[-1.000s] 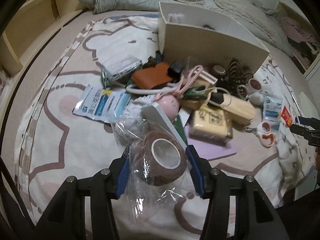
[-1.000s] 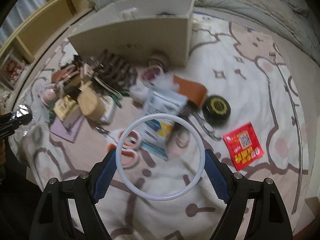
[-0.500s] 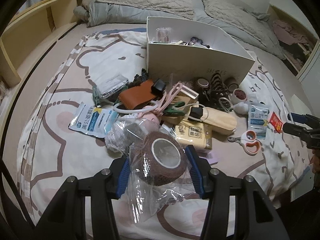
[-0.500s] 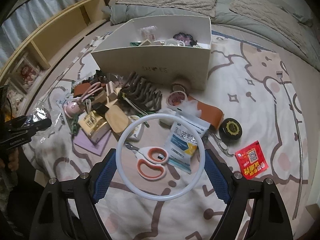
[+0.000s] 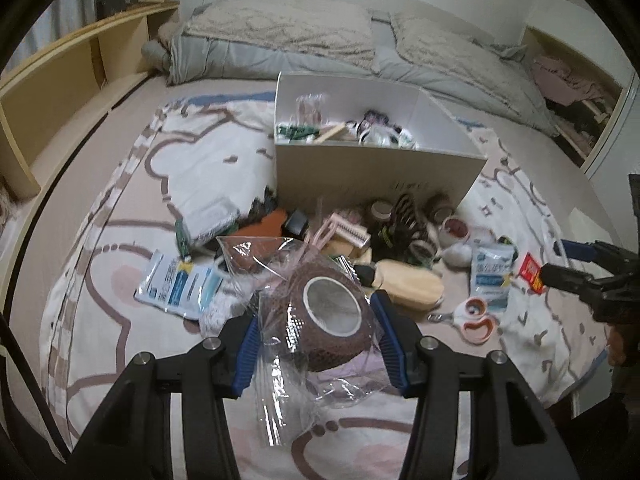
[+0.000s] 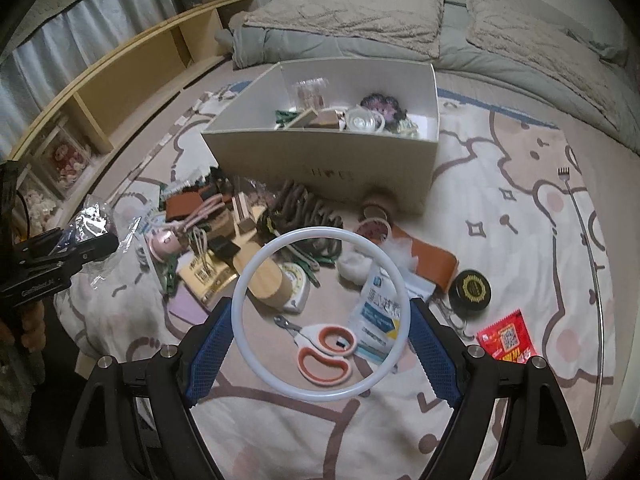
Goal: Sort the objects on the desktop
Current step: 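Lift the bandage roll with the left tool while the right tool lifts the white ring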
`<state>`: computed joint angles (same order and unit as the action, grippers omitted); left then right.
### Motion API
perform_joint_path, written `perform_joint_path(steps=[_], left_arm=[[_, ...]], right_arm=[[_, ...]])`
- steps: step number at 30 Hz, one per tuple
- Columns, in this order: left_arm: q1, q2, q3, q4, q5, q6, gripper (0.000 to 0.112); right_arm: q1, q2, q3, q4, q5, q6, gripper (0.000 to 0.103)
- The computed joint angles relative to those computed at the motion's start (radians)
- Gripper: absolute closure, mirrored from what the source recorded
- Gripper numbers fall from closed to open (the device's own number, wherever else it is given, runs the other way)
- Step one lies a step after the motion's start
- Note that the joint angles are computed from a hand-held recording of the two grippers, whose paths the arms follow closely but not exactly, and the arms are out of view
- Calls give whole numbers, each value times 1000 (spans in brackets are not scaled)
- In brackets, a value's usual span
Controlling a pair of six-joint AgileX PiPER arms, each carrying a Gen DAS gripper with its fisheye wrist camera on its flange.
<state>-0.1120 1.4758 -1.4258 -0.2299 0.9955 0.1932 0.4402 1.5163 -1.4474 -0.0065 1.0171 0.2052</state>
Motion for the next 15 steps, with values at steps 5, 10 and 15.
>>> perform_joint_path(steps=[5, 10, 15], left_arm=[[-21, -19, -27, -14, 1, -15, 60], [-47, -31, -50, -7, -10, -33, 60], [-68, -28, -82, 0, -2, -70, 60]], right_arm=[[20, 7, -48, -14, 6, 20, 18], [40, 22, -105, -32, 16, 52, 18], [61, 43, -180, -52, 30, 87, 18]])
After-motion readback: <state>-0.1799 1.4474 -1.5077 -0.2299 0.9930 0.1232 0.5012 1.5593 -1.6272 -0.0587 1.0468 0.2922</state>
